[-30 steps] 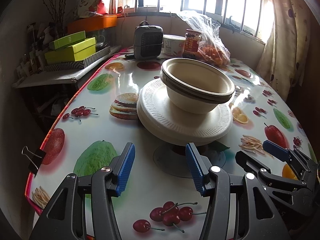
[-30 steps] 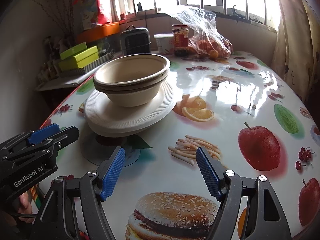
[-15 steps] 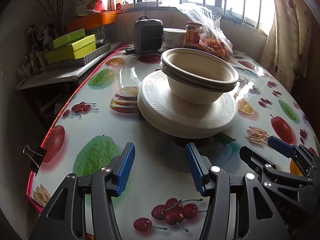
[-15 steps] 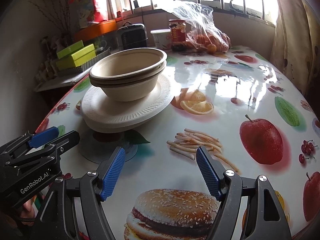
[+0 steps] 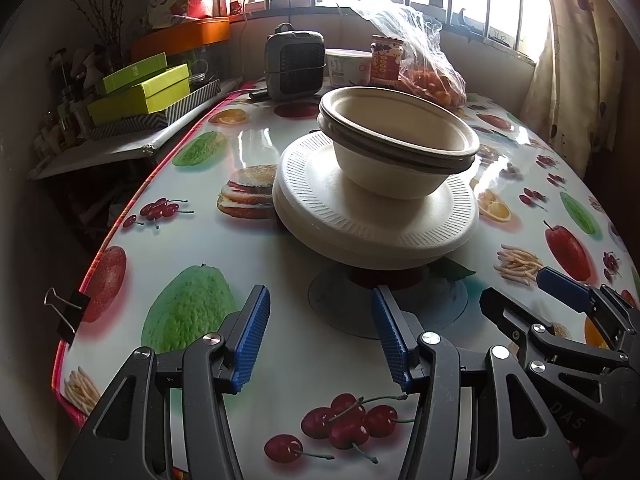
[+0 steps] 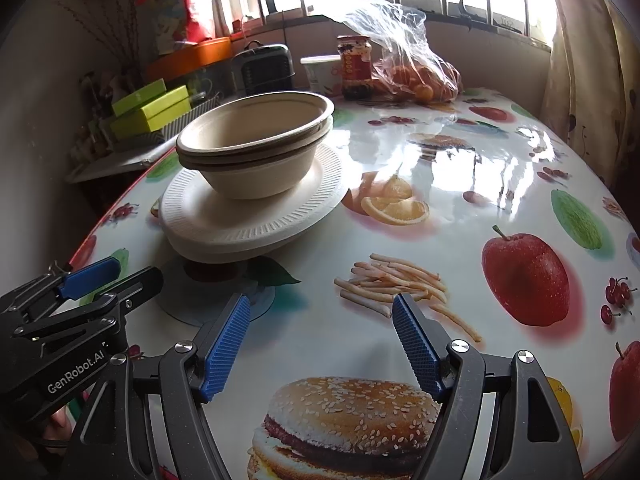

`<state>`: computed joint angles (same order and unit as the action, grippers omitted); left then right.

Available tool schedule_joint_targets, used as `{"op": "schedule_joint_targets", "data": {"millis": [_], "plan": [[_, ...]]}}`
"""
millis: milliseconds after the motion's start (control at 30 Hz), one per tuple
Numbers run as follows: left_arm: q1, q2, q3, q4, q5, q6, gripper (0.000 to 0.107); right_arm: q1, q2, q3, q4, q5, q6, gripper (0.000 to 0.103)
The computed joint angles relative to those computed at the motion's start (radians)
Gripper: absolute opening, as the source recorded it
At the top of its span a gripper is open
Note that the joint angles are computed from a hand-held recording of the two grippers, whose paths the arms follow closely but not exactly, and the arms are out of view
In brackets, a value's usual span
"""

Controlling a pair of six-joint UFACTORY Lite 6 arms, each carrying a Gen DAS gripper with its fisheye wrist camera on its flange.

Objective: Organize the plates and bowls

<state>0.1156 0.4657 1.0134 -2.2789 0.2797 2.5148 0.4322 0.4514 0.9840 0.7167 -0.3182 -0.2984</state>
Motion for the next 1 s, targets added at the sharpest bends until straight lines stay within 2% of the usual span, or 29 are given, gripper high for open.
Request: {"op": "schedule_joint_targets", "data": {"millis": [1000], "plan": [[-0.008, -0.004, 0.003, 0.014, -0.013, -0.003, 0.054, -0.001, 0.0, -0.004, -0.011, -0.004, 0.012, 0.074]]}}
